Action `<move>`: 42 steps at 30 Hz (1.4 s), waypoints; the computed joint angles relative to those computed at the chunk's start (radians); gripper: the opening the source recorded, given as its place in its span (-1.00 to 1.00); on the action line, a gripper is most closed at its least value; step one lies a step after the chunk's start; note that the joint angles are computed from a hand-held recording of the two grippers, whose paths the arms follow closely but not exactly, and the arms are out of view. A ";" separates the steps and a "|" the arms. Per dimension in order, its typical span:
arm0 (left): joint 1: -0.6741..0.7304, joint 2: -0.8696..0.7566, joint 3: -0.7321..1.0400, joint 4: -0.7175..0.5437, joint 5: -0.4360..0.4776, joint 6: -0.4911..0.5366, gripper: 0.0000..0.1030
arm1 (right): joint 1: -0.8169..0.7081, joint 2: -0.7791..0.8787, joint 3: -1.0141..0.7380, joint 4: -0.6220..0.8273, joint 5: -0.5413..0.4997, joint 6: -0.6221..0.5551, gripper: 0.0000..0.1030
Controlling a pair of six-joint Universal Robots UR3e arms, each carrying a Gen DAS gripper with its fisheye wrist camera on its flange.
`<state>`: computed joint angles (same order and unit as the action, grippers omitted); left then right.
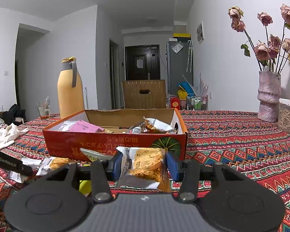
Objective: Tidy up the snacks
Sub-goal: 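Carry both packets up over the box and lower them inside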
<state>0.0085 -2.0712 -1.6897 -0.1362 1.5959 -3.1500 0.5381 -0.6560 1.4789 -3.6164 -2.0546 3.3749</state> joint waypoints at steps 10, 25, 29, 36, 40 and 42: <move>0.006 0.041 -0.087 0.162 -0.022 0.014 -0.18 | 0.000 0.005 -0.005 -0.002 -0.002 -0.003 -0.09; -0.018 -0.001 -0.029 0.274 -0.062 0.026 -0.18 | 0.000 0.000 -0.042 0.035 -0.016 -0.003 -0.09; -0.032 -0.043 0.031 0.298 -0.063 0.028 -0.18 | -0.003 0.003 -0.090 0.059 -0.016 -0.016 -0.09; -0.069 -0.134 0.201 0.278 -0.040 0.028 -0.18 | -0.012 0.041 -0.246 0.136 -0.015 -0.058 -0.09; -0.085 -0.201 0.325 0.260 -0.039 0.027 -0.18 | -0.027 0.074 -0.354 0.204 -0.001 -0.061 -0.09; -0.088 -0.232 0.378 0.254 -0.040 0.026 -0.18 | -0.034 0.094 -0.416 0.241 0.004 -0.064 -0.09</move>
